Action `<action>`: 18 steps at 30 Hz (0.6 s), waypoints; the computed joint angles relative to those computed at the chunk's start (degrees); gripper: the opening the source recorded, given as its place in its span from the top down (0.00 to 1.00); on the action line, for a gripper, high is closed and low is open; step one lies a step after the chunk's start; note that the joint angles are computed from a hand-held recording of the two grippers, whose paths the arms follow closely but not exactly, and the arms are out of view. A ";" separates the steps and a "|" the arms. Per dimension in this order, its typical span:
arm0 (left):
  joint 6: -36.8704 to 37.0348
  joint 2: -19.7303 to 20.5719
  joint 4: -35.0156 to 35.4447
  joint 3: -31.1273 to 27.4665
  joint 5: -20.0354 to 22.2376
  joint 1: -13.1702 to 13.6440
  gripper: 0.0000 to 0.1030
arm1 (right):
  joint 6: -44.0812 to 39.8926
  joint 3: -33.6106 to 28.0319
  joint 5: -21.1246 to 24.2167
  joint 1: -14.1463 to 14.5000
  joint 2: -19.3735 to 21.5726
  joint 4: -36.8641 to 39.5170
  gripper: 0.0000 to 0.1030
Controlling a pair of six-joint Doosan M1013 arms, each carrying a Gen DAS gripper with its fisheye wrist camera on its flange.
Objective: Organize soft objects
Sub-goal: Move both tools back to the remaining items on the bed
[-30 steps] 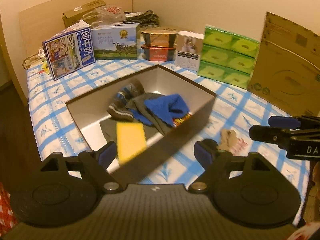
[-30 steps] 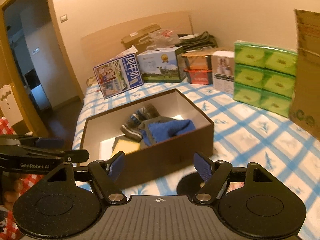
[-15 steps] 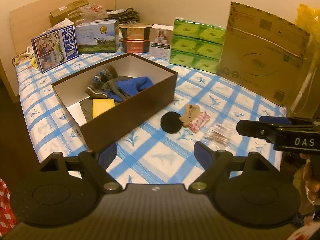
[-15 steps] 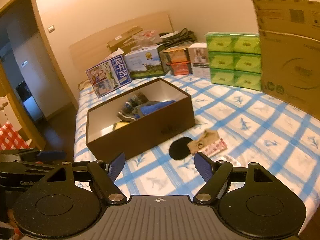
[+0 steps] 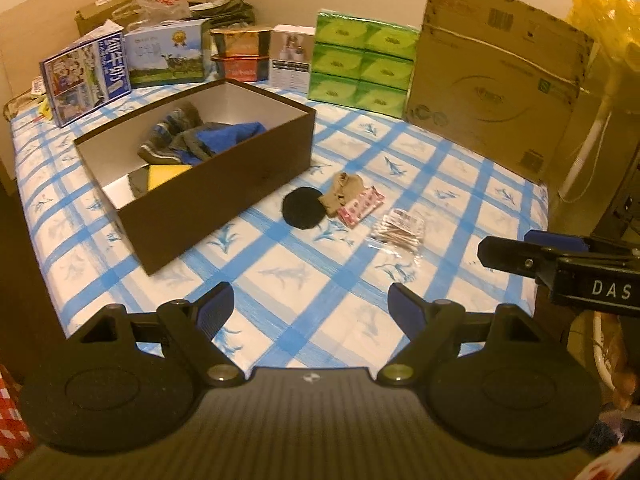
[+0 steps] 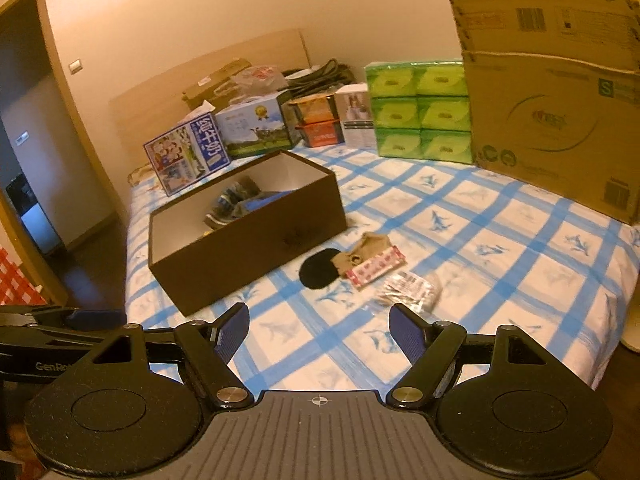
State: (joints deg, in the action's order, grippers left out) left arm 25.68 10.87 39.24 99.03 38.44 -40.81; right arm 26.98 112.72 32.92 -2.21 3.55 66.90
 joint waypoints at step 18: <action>11.67 7.19 -9.40 -4.24 -5.00 4.56 0.25 | 5.71 -3.27 -3.26 -0.01 6.72 -7.85 0.26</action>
State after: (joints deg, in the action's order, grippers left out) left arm 37.36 18.06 29.84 94.79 33.44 -36.25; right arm 32.68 109.45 29.65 -2.22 10.27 59.06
